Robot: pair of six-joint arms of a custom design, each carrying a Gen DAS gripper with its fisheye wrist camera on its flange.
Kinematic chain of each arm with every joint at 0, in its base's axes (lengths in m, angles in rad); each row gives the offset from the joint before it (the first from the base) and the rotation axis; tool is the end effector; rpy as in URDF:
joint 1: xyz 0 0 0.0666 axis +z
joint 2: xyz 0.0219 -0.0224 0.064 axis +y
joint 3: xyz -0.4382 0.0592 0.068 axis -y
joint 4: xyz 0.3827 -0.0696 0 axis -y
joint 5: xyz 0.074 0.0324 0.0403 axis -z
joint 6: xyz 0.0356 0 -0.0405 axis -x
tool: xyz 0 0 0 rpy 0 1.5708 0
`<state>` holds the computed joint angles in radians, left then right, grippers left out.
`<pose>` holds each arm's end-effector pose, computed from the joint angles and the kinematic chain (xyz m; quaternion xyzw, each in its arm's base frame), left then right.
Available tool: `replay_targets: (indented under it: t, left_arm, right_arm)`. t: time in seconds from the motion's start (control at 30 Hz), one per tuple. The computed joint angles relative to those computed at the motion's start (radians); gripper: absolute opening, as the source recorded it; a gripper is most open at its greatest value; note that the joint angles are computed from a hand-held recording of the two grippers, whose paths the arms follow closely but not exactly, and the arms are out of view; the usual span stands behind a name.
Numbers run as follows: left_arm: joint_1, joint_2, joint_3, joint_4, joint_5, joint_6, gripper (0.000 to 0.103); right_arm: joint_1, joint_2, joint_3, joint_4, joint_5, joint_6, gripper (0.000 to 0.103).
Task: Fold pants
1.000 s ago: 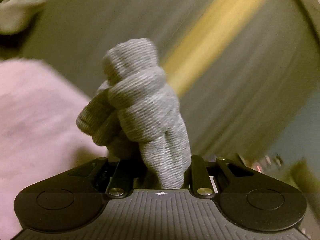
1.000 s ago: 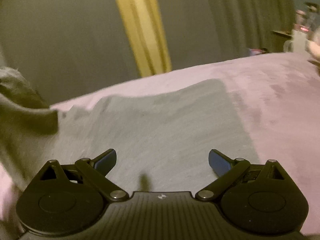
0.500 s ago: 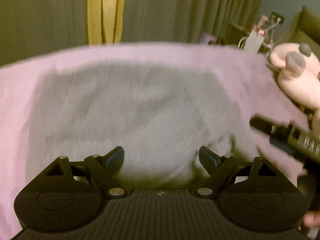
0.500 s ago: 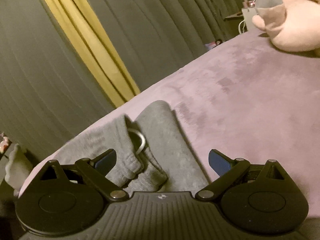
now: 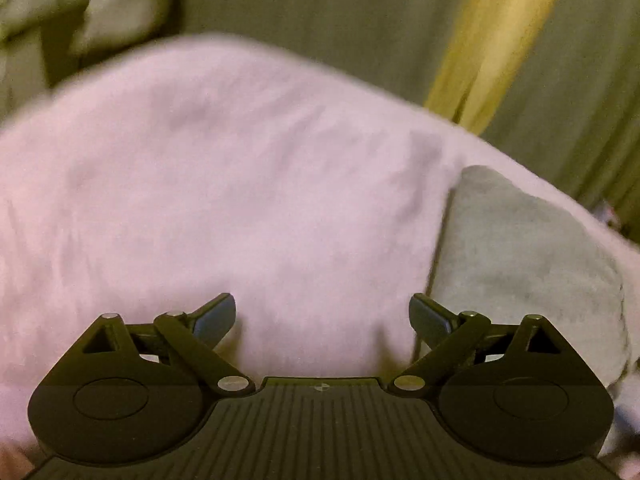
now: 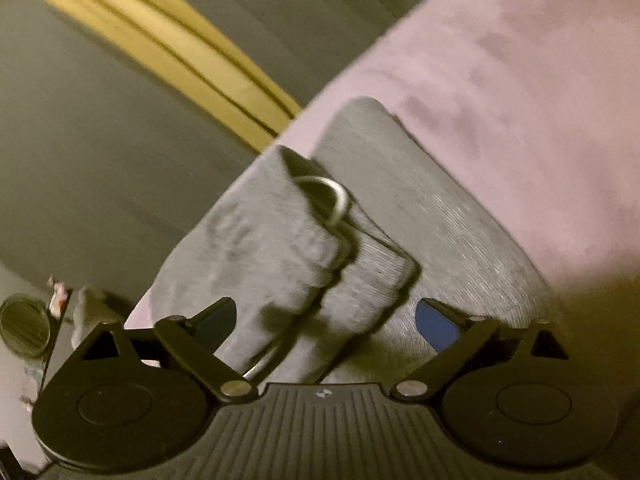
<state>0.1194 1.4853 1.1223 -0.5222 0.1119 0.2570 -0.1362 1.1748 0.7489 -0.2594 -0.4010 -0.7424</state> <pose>0.4762 0.0527 0.3523 -0.1575 0.9273 -0.0756 0.3312 0.3453 -0.0337 0.3353 0.2994 0.8377 0.2971 0.3470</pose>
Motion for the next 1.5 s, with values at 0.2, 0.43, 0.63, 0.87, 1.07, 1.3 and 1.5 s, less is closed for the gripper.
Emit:
replay_targets:
  t: [0.2, 0.43, 0.63, 0.87, 1.07, 1.3, 1.5]
  left_arm:
    - [0.043, 0.042, 0.001, 0.038, 0.102, 0.133, 0.097]
    - [0.057, 0.042, 0.001, 0.009, 0.161, 0.139, 0.097]
    - [0.062, 0.05, 0.009, -0.024, 0.157, 0.145, 0.097]
    - [0.071, 0.052, 0.001, -0.017, 0.15, 0.175, 0.097]
    - [0.072, 0.046, -0.006, -0.005, 0.151, 0.185, 0.097]
    - [0.077, 0.052, 0.0, -0.014, 0.17, 0.197, 0.097]
    - [0.069, 0.054, 0.006, -0.018, 0.165, 0.18, 0.097]
  right_arm:
    - [0.009, 0.031, -0.011, 0.09, 0.036, -0.178, 0.068]
    - [0.053, 0.046, 0.024, 0.058, 0.071, -0.161, 0.094]
    - [0.118, 0.079, 0.083, -0.03, 0.215, -0.137, 0.063]
    - [0.117, -0.025, 0.069, 0.154, 0.099, -0.254, 0.047]
    - [0.043, -0.15, -0.003, 0.33, 0.038, -0.318, 0.047]
    - [-0.046, -0.08, -0.041, -0.03, 0.159, -0.154, 0.052]
    - [-0.092, -0.083, -0.077, 0.074, 0.028, -0.264, 0.086]
